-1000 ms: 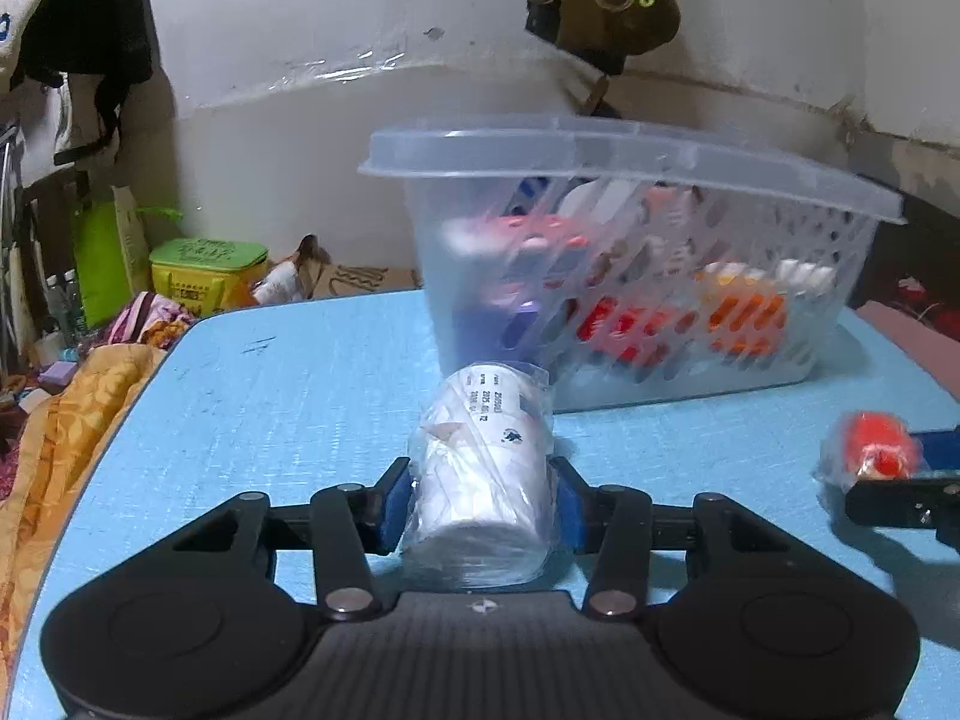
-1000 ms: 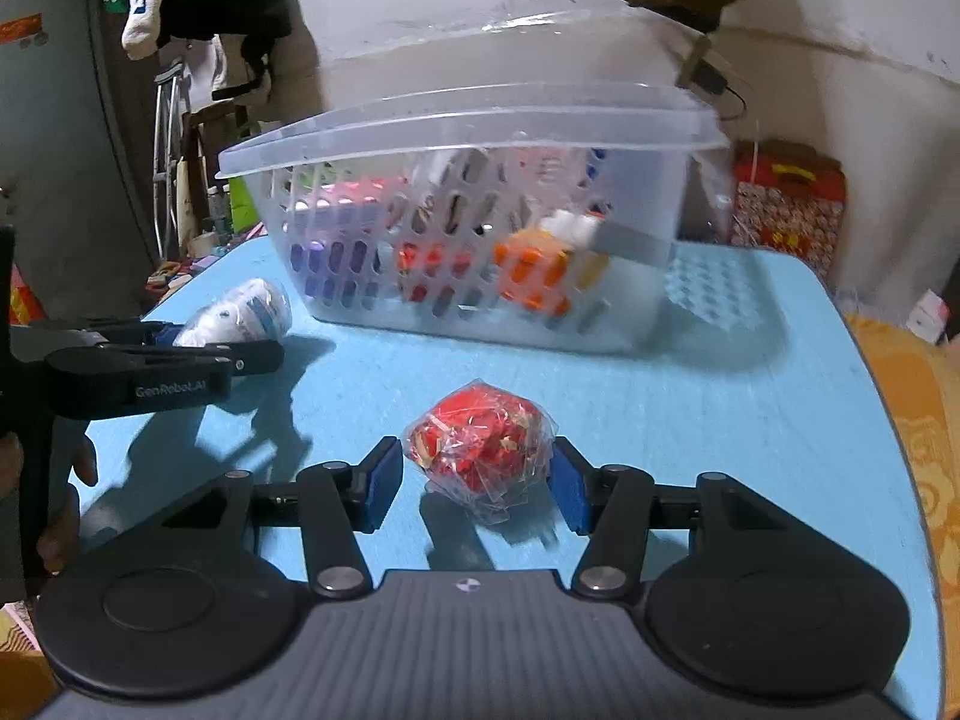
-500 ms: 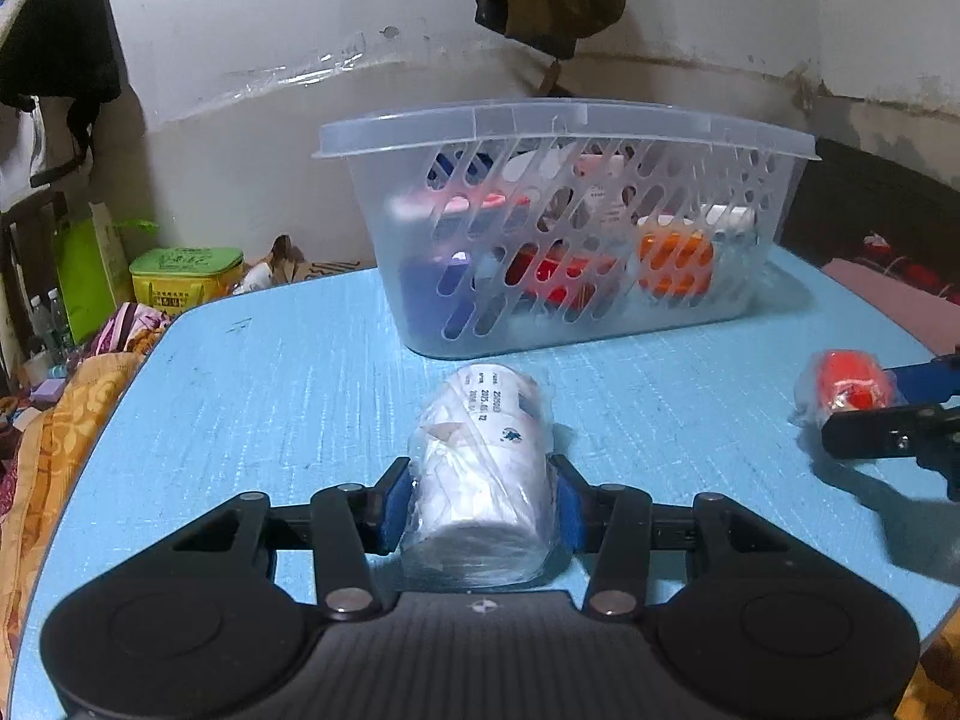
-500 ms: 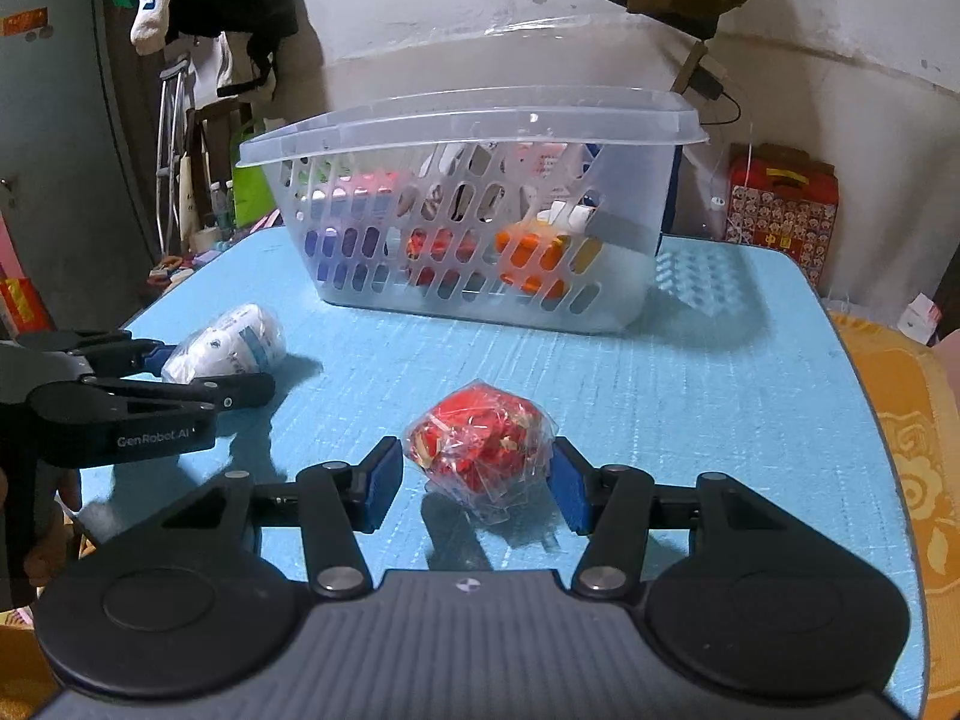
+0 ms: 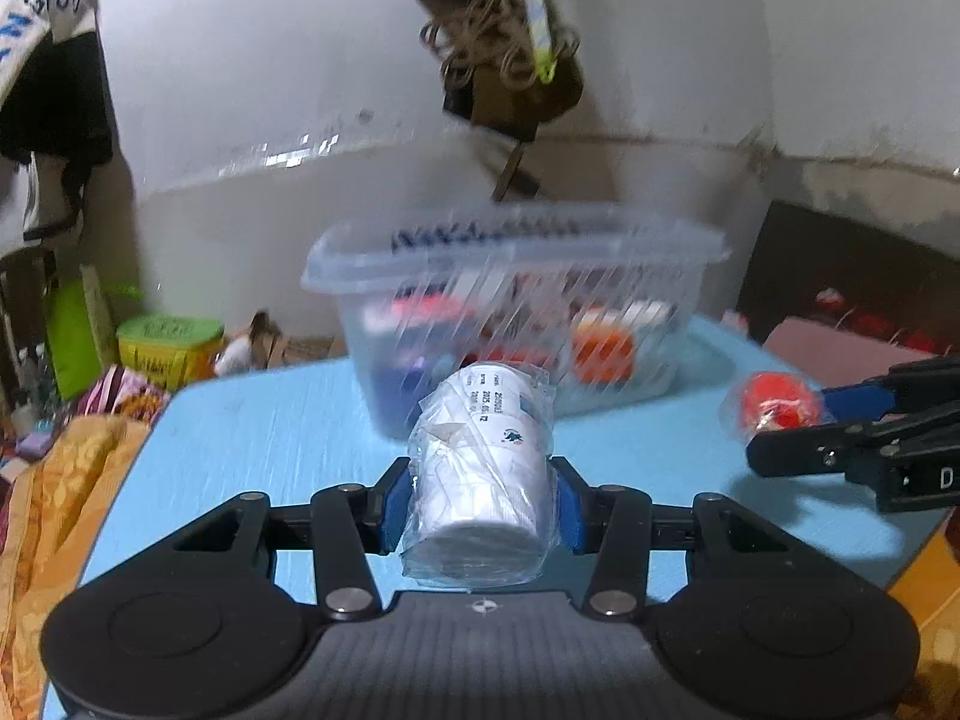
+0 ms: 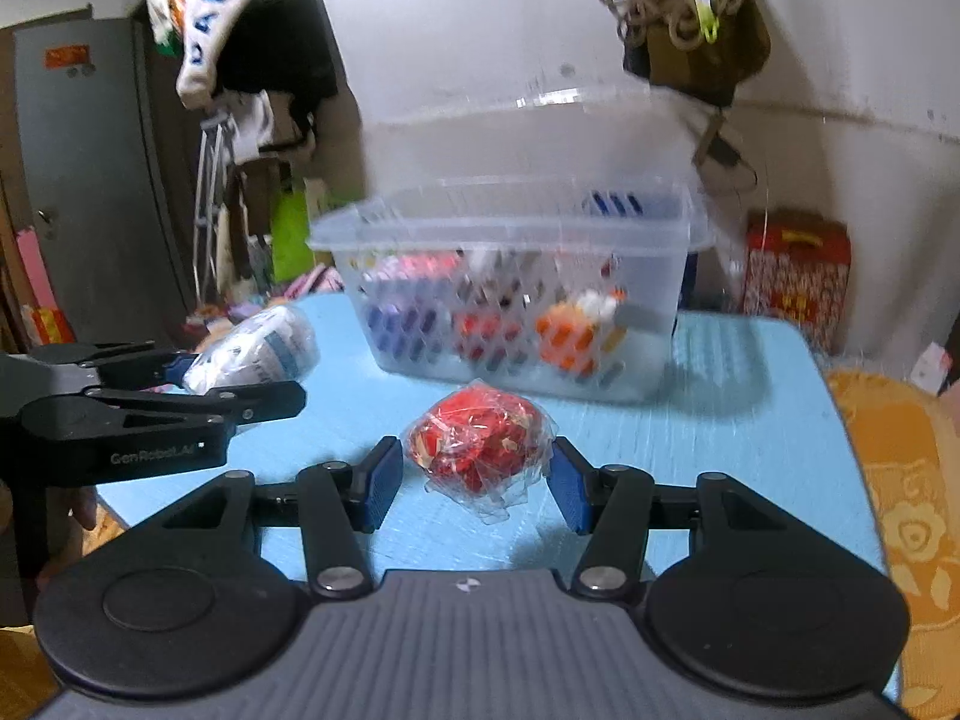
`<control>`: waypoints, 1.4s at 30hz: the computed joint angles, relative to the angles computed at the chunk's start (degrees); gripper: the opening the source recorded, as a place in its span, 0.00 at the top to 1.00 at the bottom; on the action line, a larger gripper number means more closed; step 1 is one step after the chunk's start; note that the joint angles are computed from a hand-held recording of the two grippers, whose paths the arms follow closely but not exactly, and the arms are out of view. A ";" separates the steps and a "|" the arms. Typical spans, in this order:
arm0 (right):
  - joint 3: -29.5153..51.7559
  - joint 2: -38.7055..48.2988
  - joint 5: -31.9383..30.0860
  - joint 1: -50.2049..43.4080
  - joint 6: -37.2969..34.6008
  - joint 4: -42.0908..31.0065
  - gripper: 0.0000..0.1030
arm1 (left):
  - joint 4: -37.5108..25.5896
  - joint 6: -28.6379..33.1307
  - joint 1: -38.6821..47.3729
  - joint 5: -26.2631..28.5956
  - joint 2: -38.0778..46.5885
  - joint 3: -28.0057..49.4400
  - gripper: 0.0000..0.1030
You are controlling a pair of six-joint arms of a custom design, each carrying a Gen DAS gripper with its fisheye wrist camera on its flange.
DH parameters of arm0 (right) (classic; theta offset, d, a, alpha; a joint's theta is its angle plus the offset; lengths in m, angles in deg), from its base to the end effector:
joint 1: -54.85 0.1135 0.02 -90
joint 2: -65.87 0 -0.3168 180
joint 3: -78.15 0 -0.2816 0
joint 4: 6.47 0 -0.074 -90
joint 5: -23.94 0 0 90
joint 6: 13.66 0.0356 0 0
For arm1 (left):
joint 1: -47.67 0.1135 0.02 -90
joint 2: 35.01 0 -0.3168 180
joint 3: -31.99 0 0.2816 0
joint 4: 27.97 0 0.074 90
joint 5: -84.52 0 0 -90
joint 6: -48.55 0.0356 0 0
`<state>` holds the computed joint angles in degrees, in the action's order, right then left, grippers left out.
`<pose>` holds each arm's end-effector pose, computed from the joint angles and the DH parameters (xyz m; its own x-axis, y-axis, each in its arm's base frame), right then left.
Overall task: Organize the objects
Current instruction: 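Carry the white roll and red ball over the basket and open both tools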
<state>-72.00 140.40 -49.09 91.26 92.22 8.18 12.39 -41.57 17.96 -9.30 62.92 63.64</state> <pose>0.1907 0.1277 0.1667 -0.4871 -0.0341 -0.8727 -0.2402 0.9659 0.0964 0.2404 -0.1345 0.1216 -0.3806 0.2148 -0.8995 0.4417 0.8968 0.0272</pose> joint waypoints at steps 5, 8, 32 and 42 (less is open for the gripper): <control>-1.54 -3.86 5.59 3.69 -0.53 -0.06 0.45 | -0.29 -0.75 -1.45 -0.32 -4.84 -1.72 0.50; -1.85 -5.13 5.27 2.83 -0.53 -0.09 0.45 | -1.91 -2.25 -1.57 -0.04 -6.75 -1.12 0.50; 11.02 -2.84 -4.96 -10.93 -9.07 -0.29 0.45 | -14.65 -5.14 0.99 2.42 -13.34 13.30 0.50; 32.95 20.47 -9.91 -18.17 -8.33 -8.35 0.44 | -29.77 -4.84 4.37 3.64 8.48 40.30 0.50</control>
